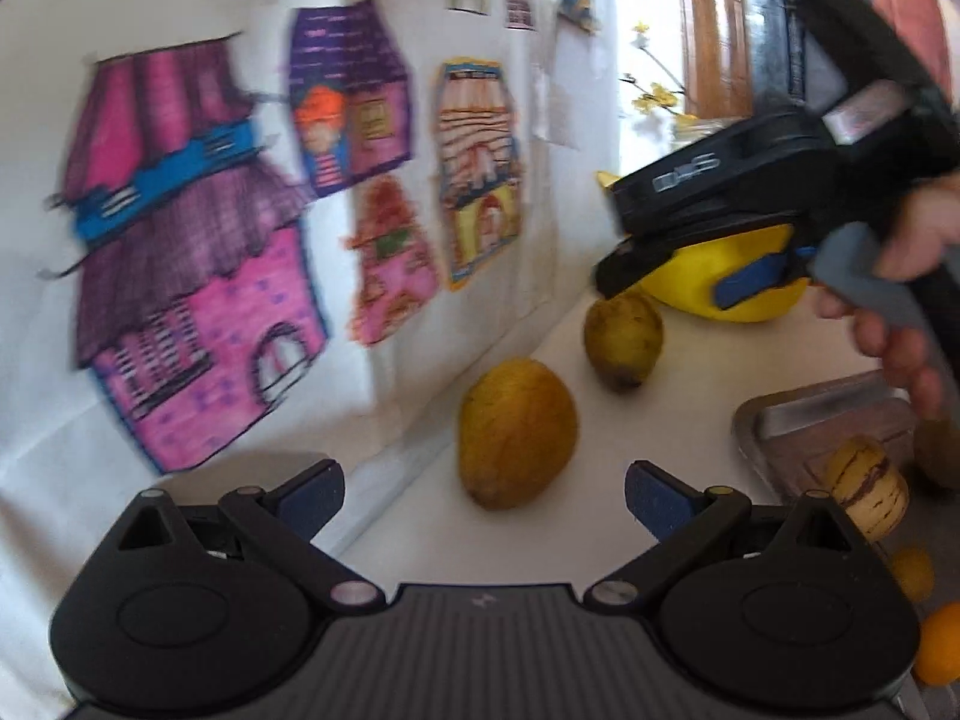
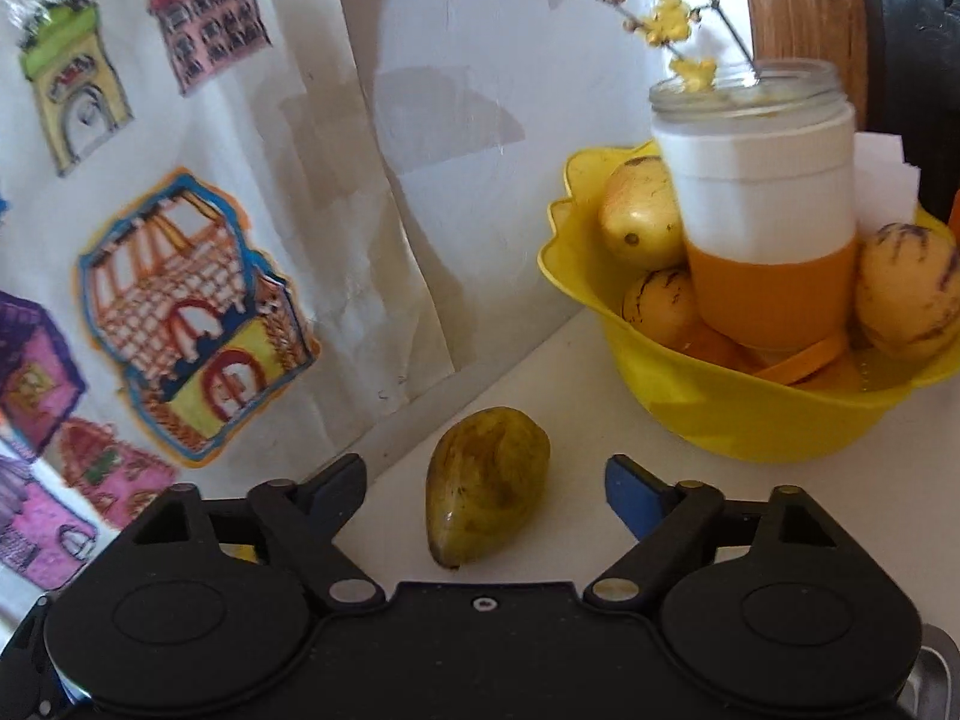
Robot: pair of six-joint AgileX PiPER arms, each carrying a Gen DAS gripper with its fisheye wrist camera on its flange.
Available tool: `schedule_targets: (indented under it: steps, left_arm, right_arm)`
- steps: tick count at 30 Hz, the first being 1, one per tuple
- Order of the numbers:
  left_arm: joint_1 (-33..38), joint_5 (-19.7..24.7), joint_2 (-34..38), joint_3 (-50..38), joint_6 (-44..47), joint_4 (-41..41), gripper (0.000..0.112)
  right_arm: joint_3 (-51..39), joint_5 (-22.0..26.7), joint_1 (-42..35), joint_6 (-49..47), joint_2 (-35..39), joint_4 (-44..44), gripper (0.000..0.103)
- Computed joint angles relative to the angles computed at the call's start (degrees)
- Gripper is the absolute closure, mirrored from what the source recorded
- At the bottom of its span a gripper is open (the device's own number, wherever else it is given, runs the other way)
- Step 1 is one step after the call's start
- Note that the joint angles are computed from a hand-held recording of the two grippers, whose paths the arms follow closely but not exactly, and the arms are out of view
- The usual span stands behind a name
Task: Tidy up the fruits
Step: 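Move the right tool toward the green-yellow mango while the left tool approaches the large yellow mango, then close the right tool on the green-yellow mango while the left tool grasps the large mango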
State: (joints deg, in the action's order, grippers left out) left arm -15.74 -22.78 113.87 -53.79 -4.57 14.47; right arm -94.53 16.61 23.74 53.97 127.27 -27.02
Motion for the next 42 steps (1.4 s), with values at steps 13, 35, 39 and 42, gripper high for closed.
schedule_targets:
  steps: [13, 35, 39, 42]
  left_arm:
    - [-4.2, 3.8, 4.1, -6.5, 8.7, -12.3, 0.035]
    - [-4.8, 12.1, 7.0, -14.4, 5.7, -14.9, 0.055]
    - [-4.2, 8.0, 4.6, -8.9, 1.3, -10.9, 0.055]
    - [-3.6, 5.9, 3.3, -5.8, -1.8, -7.5, 0.055]
  right_arm:
    - [-12.1, 4.2, -2.5, -15.4, 9.3, 20.0, 0.039]
    - [-2.3, -2.0, -2.8, -16.6, 4.7, 24.1, 0.049]
    - [3.6, -4.5, -2.2, -15.5, 1.2, 23.7, 0.049]
    - [8.4, -7.0, -1.8, -15.5, -1.7, 24.3, 0.049]
